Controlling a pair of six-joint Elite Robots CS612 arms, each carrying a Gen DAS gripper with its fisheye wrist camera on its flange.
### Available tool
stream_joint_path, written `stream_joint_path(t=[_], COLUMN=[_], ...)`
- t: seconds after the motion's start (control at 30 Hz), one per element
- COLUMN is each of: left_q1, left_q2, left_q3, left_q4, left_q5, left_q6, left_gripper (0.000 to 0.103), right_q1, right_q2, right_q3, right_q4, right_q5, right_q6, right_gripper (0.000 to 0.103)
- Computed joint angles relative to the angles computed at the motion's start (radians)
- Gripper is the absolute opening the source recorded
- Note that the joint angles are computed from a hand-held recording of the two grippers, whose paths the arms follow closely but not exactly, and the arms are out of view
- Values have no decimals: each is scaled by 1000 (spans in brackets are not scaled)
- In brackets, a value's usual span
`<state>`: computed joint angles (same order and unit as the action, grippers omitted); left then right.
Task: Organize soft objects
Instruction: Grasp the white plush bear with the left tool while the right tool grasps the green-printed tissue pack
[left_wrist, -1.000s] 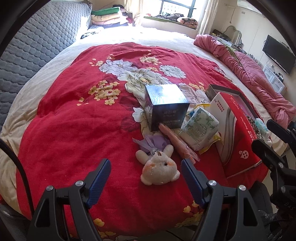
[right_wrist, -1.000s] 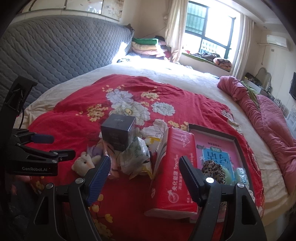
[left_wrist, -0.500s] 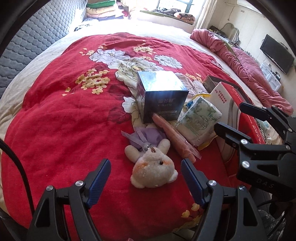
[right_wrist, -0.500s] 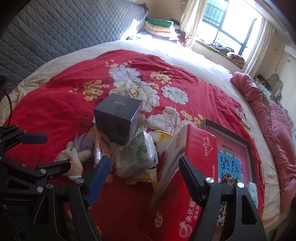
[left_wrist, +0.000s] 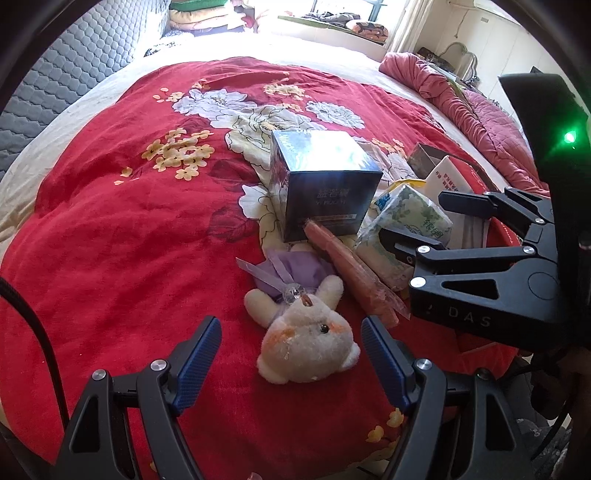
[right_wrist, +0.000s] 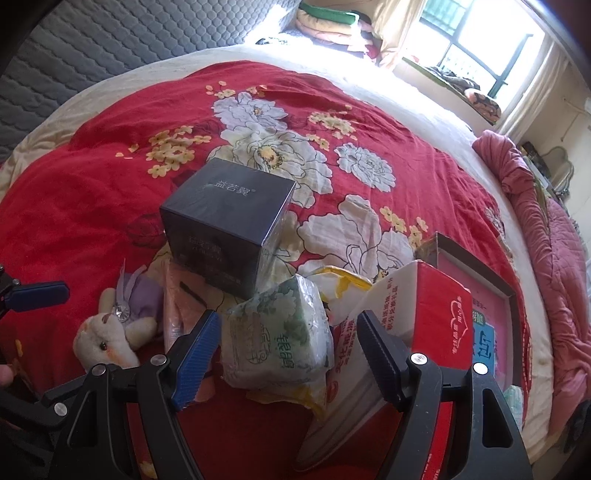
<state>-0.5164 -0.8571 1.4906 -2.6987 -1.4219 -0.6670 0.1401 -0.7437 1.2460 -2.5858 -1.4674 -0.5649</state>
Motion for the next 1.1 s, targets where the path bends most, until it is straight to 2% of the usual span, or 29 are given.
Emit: stream_joint_path(t=[0.1, 0.2, 0.3, 0.37, 0.53, 0.63, 0.67, 0.8, 0.9, 1.1], left_q1=[3, 4, 7, 10, 12, 6, 6, 10, 10, 19], left_q2=[4, 7, 12, 18, 32, 36, 38, 43, 45, 46], left_q3=[-3, -5, -12, -20, -39, -44, -45, -47, -47, -33], left_q4=[0, 2, 9, 28, 48, 54, 54, 30, 22, -25], left_q5=[-11, -9, -18, -27, -39, -21, -22, -47, -53, -86], left_q6=[-5, -8, -13, -20, -27, -12, -11, -6, 0, -17], left_gripper=[77, 77, 77, 77, 77, 77, 76, 60, 59, 57], right_q1=[9, 17, 21, 15, -8, -21, -23, -27, -26, -22], right_q2=[10, 19, 20, 16, 1, -12, -17, -36, -40, -31], right_q3=[-13, -17, -2, 6, 16, 32, 38, 68, 73, 67], right_q4=[15, 23, -25, -37, -26, -10, -5, -1, 23, 13], right_q5=[-26, -56, -78, -55, 55, 131, 149, 209, 244, 229], right_q6=[-30, -64, -91, -84, -28, 5, 7, -17, -40, -19], right_gripper=[77, 63, 58, 51, 29, 23, 22, 19, 19, 18])
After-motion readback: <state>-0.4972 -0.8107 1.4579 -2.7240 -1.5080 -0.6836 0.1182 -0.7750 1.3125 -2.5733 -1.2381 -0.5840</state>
